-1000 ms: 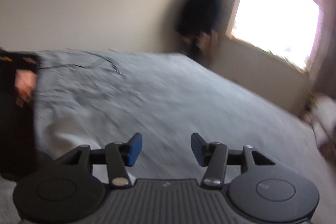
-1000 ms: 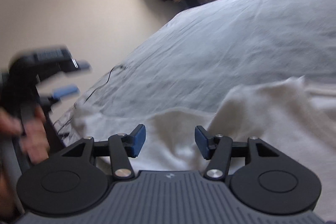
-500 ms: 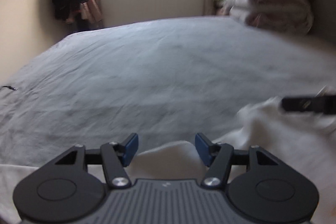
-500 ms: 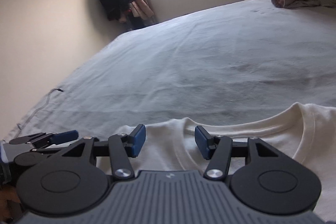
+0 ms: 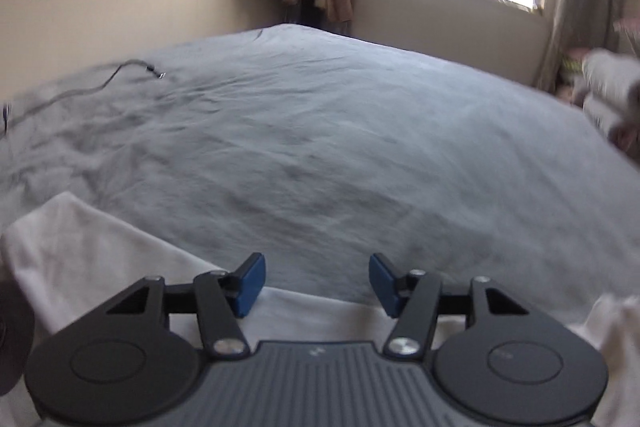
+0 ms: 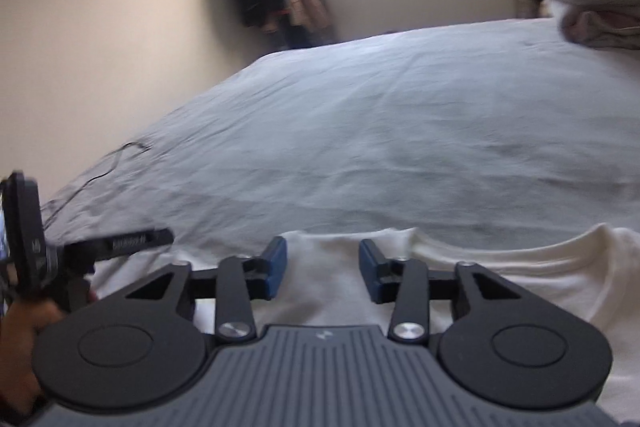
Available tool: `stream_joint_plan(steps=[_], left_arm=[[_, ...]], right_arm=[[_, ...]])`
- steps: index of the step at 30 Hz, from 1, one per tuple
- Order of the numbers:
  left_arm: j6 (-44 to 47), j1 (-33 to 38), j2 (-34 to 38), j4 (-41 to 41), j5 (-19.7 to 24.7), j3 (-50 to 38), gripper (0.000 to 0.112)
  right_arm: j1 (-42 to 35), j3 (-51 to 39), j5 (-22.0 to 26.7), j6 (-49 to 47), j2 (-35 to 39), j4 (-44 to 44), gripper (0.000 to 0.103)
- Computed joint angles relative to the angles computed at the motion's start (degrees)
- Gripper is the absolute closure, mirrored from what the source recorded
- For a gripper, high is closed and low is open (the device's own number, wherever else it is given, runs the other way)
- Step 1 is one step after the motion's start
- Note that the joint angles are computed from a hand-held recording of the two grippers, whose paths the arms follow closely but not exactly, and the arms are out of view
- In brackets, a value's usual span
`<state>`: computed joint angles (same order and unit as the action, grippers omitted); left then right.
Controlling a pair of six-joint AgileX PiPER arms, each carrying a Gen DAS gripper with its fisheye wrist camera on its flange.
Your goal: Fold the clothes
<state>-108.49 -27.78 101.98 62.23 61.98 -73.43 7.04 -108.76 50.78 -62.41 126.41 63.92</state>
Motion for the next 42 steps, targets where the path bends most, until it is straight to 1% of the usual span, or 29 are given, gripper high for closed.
stream_joint_plan(steps=[2, 3, 4, 5, 6, 7, 8, 10, 11, 13, 15, 16, 17, 18, 19, 20, 22, 24, 25, 26, 30, 32, 34, 36, 39, 41, 42], left_arm=[[-0.3, 1.1, -4.6, -0.3, -5.1, 3.1, 0.055], [2.4, 2.5, -7.0, -1.7, -10.2, 4.4, 0.055], [7.5, 4.2, -8.5, -4.8, -15.9, 5.1, 0.055], [13.2, 5.5, -9.9, -8.3, -21.6, 6.3, 0.055], [18.9, 6.5, -11.2, -11.7, -26.2, 7.4, 0.055], [24.7, 7.2, -11.6, -15.0, -28.4, 7.8, 0.055], [30.4, 7.6, -11.7, -18.4, -29.6, 7.8, 0.056], [37.3, 7.8, -11.2, -21.8, -31.2, 8.3, 0.058], [40.1, 8.5, -10.5, -23.9, -31.5, 8.3, 0.060], [40.4, 9.3, -9.5, -23.3, -31.3, 8.3, 0.069], [40.3, 10.4, -10.1, -23.7, -33.0, 9.2, 0.069], [39.8, 10.7, -10.3, -23.6, -33.0, 9.3, 0.069], [39.2, 11.1, -10.5, -23.5, -33.0, 9.4, 0.069], [38.1, 11.0, -10.6, -23.0, -32.2, 9.2, 0.069], [37.0, 10.9, -10.6, -22.4, -31.4, 9.0, 0.068], [35.6, 9.9, -10.3, -21.0, -29.4, 8.3, 0.067], [34.5, 7.8, -9.5, -19.5, -25.0, 6.4, 0.066], [36.0, 6.7, -8.8, -19.5, -23.0, 4.6, 0.064], [36.8, 6.2, -8.5, -19.5, -22.1, 3.8, 0.064], [36.4, 5.8, -8.9, -19.0, -22.4, 3.7, 0.064], [33.3, 4.2, -11.1, -15.5, -24.5, 4.6, 0.058], [32.2, 3.5, -11.1, -14.2, -24.4, 4.1, 0.053], [31.5, 3.1, -10.5, -13.8, -25.2, 3.4, 0.051], [33.8, 3.2, -9.8, -16.2, -27.3, 2.5, 0.051], [36.5, 2.2, -8.6, -17.6, -28.4, 1.0, 0.049], [37.7, 1.4, -7.9, -17.9, -28.3, 0.0, 0.045], [37.4, 0.9, -7.1, -18.2, -27.5, -1.1, 0.045]], right_arm=[[0.6, -0.5, 1.8, 0.0, 0.1, -1.3, 0.076], [1.0, 0.3, 1.6, -0.8, -0.3, -1.5, 0.078], [1.4, 1.1, 1.3, -1.7, -0.8, -1.7, 0.081], [1.9, 2.1, 0.5, -2.3, -1.5, -1.8, 0.081], [2.3, 3.0, -0.2, -2.8, -2.2, -1.9, 0.081], [2.7, 3.8, -0.6, -3.5, -2.8, -1.8, 0.082], [3.1, 4.1, -0.5, -3.7, -3.1, -2.4, 0.083], [3.9, 4.7, -0.2, -3.9, -3.7, -3.5, 0.083], [4.3, 4.9, -0.1, -4.0, -3.9, -4.1, 0.083], [6.1, 5.1, -1.2, -2.4, -3.9, -7.6, 0.083], [8.1, 5.2, -2.9, 0.2, -3.5, -11.7, 0.084], [9.1, 5.4, -4.6, 0.5, -3.4, -12.5, 0.084], [10.3, 4.7, -6.4, 1.3, -3.0, -14.2, 0.086], [11.5, 3.9, -8.2, 2.3, -2.6, -16.1, 0.090], [12.8, 2.2, -9.9, 4.6, -1.9, -18.9, 0.090], [14.0, -0.7, -10.8, 8.3, -0.4, -21.8, 0.090], [14.6, -3.0, -12.1, 11.2, 0.7, -23.0, 0.089], [14.0, -1.8, -12.1, 14.8, -1.5, -25.4, 0.089], [13.6, -1.1, -12.1, 16.1, -2.7, -26.2, 0.087], [12.6, 1.1, -12.1, 15.1, -4.8, -25.0, 0.080], [7.2, 9.2, -12.2, 15.9, -12.5, -26.5, 0.074], [3.3, 13.6, -12.9, 16.5, -16.3, -26.5, 0.062], [-0.7, 19.9, -16.3, 14.8, -20.7, -24.6, 0.057], [-4.9, 24.0, -18.1, 14.4, -23.6, -23.6, 0.056], [-11.3, 27.2, -18.9, 16.0, -25.9, -23.7, 0.055], [-14.7, 26.1, -16.9, 19.6, -25.4, -26.0, 0.054], [-16.5, 25.3, -16.1, 21.5, -24.9, -27.3, 0.053]])
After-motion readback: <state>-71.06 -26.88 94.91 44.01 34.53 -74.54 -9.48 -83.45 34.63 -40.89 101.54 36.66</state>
